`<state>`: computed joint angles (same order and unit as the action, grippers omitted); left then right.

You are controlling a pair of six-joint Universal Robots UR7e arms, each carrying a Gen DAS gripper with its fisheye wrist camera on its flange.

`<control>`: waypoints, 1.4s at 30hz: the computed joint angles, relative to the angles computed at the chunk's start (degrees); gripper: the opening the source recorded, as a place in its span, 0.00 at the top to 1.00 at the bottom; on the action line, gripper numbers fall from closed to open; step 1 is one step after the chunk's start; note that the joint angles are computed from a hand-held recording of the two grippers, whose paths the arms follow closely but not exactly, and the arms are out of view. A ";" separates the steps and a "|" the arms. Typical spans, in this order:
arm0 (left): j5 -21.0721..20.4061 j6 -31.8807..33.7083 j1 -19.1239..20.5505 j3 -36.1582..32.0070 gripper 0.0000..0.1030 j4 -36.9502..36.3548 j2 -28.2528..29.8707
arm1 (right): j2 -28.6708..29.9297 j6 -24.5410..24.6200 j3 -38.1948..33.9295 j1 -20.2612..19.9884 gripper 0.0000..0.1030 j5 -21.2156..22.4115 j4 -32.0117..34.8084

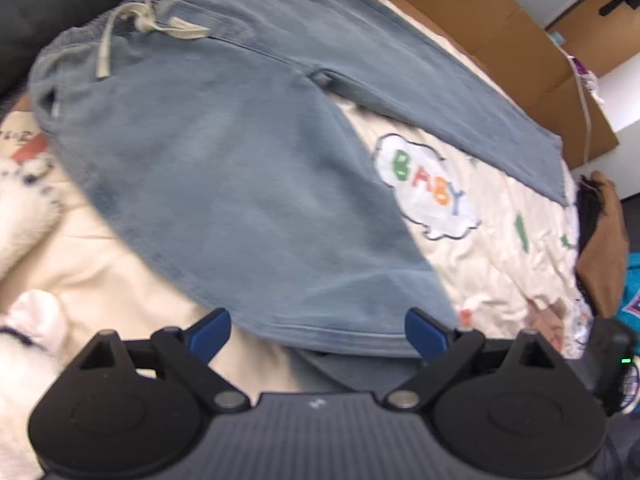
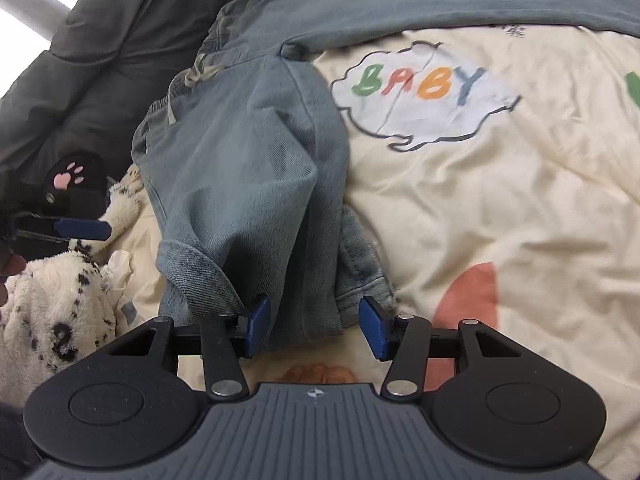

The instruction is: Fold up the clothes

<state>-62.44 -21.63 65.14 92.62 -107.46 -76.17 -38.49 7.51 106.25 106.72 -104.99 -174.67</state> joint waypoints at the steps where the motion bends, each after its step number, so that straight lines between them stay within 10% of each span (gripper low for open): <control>1: -0.79 -0.27 -0.04 0.16 0.07 -0.31 0.09 | 0.36 -0.15 -0.23 -0.03 0.49 0.40 -0.34; 18: -12.98 -12.71 2.34 3.76 0.09 -6.10 2.59 | 4.20 0.37 -2.29 -1.47 0.49 1.95 0.09; 23: -12.14 -16.21 2.68 4.69 0.34 -8.42 2.61 | 4.08 1.11 -1.94 -1.77 0.53 2.23 -0.21; 29: -9.56 -16.71 2.23 4.25 0.80 -8.26 2.49 | 3.48 3.10 -1.70 -2.06 0.91 1.61 0.19; 42: -4.27 -11.47 2.43 0.20 0.93 -14.10 0.63 | 0.17 1.66 -5.56 0.36 0.94 -1.22 -0.97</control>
<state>-66.71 -33.10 67.57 92.82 -121.56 -75.54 -38.33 9.17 100.69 107.08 -106.20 -175.64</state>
